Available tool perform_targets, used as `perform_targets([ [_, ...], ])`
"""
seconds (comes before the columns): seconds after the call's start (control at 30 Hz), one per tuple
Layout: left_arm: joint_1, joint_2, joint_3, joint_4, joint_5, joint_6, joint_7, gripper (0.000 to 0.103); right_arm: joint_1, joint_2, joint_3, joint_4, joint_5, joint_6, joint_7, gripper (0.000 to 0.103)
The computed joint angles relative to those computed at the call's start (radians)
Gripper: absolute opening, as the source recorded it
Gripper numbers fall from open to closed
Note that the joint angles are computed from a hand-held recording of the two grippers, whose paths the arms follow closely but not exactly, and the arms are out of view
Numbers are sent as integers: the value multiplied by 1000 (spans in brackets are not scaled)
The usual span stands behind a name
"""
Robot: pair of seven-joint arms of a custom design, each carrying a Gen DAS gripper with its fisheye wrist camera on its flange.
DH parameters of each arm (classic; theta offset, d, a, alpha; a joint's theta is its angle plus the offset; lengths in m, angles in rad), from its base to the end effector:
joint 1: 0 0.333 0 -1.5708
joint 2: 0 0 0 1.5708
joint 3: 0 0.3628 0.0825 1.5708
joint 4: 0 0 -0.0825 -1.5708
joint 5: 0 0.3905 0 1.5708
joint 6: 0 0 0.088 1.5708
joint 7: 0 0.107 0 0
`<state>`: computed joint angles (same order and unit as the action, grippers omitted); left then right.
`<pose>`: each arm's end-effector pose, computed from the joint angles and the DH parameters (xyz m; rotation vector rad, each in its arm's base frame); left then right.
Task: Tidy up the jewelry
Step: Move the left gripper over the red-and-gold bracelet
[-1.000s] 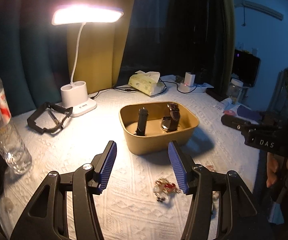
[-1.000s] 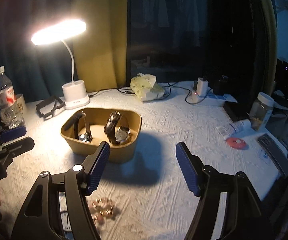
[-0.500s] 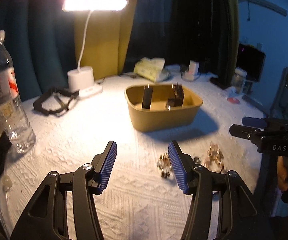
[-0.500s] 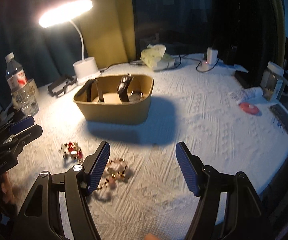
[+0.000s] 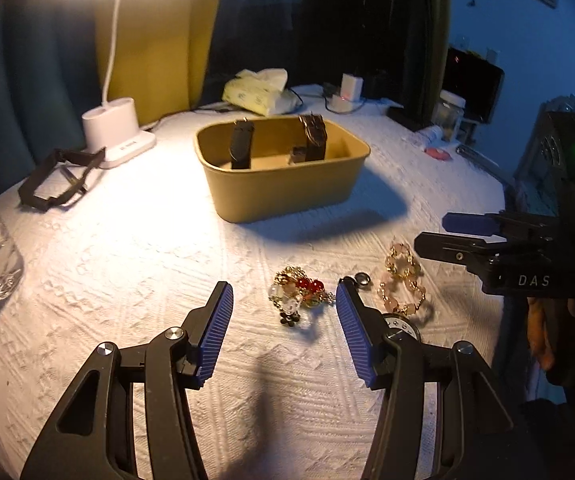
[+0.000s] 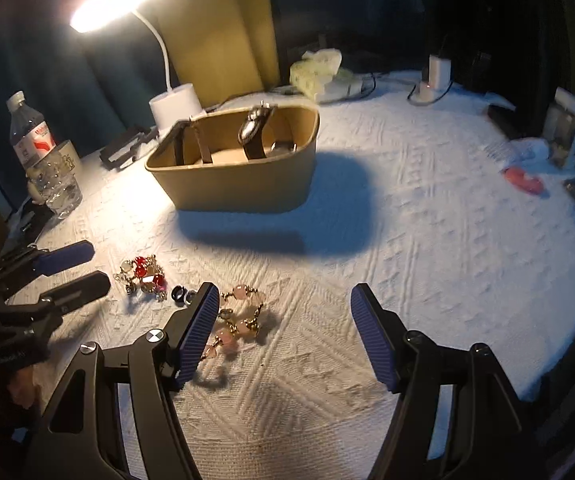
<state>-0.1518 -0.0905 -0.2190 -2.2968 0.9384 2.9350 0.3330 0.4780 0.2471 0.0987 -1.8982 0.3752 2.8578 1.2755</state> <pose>0.4783 -0.2444 0.4918 -1.7686 1.7637 -0.8669 0.5805 0.3467 0.4953 -2.1027 1.1942 -0.2794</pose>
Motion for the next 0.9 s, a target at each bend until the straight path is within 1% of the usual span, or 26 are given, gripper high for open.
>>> perform_targets([
  [0.03, -3, 5, 3, 1, -20, 3, 19, 57, -1, 2, 3, 0, 2, 2, -8, 69],
  [0.1, -4, 11, 8, 2, -45, 15, 42, 57, 18, 4, -16, -7, -36, 19, 14, 69],
  [0.13, -4, 14, 9, 3, -53, 18, 50, 57, 17, 7, -12, -6, -39, 20, 5, 68],
  [0.27, -12, 31, 23, -1, -152, 63, 141, 57, -9, 23, 24, 15, 16, -11, -66, 67],
  [0.33, -12, 37, 24, 1, -182, 69, 169, 57, 2, 31, 15, 24, 2, -23, -71, 53],
  [0.37, -14, 40, 25, 1, -199, 70, 185, 57, 9, 35, 10, 27, -8, -26, -69, 49],
  [0.43, -17, 44, 24, 2, -230, 69, 212, 57, 2, 39, 21, 30, 9, -31, -94, 39],
  [0.47, -19, 47, 25, 3, -252, 66, 231, 57, 0, 39, 26, 30, 18, -27, -107, 36],
  [0.5, -21, 49, 25, 4, -271, 63, 248, 57, 4, 40, 25, 29, 18, -21, -112, 30],
  [0.53, -24, 52, 26, 5, -293, 60, 266, 57, 13, 40, 17, 28, 8, -17, -106, 20],
  [0.57, -26, 55, 26, 5, -319, 57, 287, 57, 21, 42, 10, 28, -3, -14, -97, 14],
  [0.6, -27, 55, 27, 4, -336, 57, 302, 57, 18, 43, 15, 29, 5, -13, -106, 10],
  [0.73, -30, 61, 27, 5, -394, 51, 349, 57, 17, 41, 19, 23, 18, 11, -128, 3],
  [0.8, -32, 66, 25, 11, -415, 39, 370, 56, 20, 36, 16, 16, 21, 33, -130, 3],
  [0.9, -31, 69, 23, 16, -407, 28, 363, 56, 19, 30, 15, 9, 27, 53, -134, 3],
])
